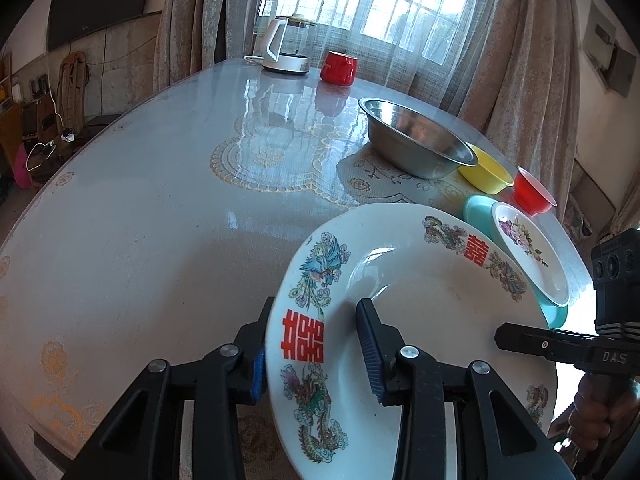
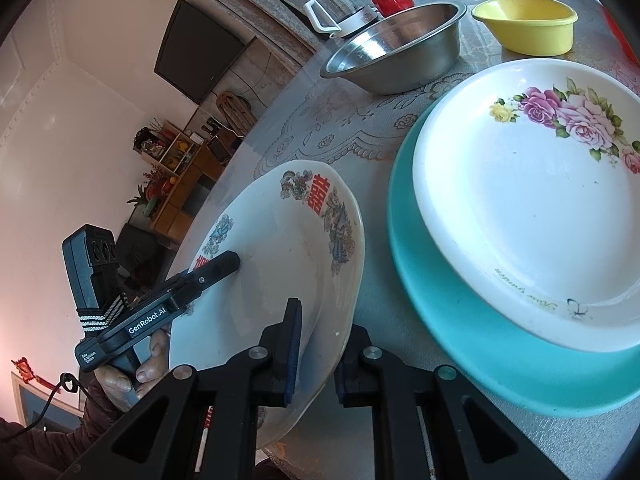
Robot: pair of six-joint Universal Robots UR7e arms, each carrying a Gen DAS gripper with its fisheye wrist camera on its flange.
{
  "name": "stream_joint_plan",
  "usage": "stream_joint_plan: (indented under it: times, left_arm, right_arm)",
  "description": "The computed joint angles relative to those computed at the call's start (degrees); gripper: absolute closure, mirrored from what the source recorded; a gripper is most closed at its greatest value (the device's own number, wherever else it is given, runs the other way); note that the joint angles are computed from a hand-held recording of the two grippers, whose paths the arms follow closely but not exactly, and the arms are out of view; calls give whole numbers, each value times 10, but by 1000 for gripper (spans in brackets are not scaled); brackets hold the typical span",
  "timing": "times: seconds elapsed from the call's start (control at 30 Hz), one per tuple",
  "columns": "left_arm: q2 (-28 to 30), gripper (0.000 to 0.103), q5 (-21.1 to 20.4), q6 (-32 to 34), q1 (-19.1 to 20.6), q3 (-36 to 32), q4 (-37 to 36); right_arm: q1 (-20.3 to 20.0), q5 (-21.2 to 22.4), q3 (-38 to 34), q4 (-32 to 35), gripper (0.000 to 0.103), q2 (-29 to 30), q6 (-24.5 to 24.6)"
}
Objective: Organize plates and bowls
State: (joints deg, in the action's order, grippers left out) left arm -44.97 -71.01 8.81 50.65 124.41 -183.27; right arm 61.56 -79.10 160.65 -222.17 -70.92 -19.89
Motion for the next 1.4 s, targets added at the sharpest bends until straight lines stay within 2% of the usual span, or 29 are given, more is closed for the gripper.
stream_joint_plan:
  times: [0.13, 0.3, 0.5, 0.7, 1.07, 1.4]
  left_arm:
    - [-6, 66, -4, -3, 2, 6, 0]
    - [-17, 67, 3, -22, 0, 18, 1]
    - [-23, 67, 9, -52, -3, 23, 6]
    - [-27, 67, 5, -73, -2, 22, 11]
    - [-25, 68, 10, -48, -12, 32, -18]
    - [-29, 68, -4, -33, -22, 37, -32]
  right_arm:
    - [16, -20, -6, 0, 89, 3, 4]
    - [68, -94, -21, -12, 87, 19, 1]
    - [91, -132, -36, -1, 85, 19, 3]
    - [93, -131, -40, 8, 85, 12, 4]
    - [95, -137, -37, -3, 83, 10, -10]
    - [81, -108, -21, -12, 83, -16, -17]
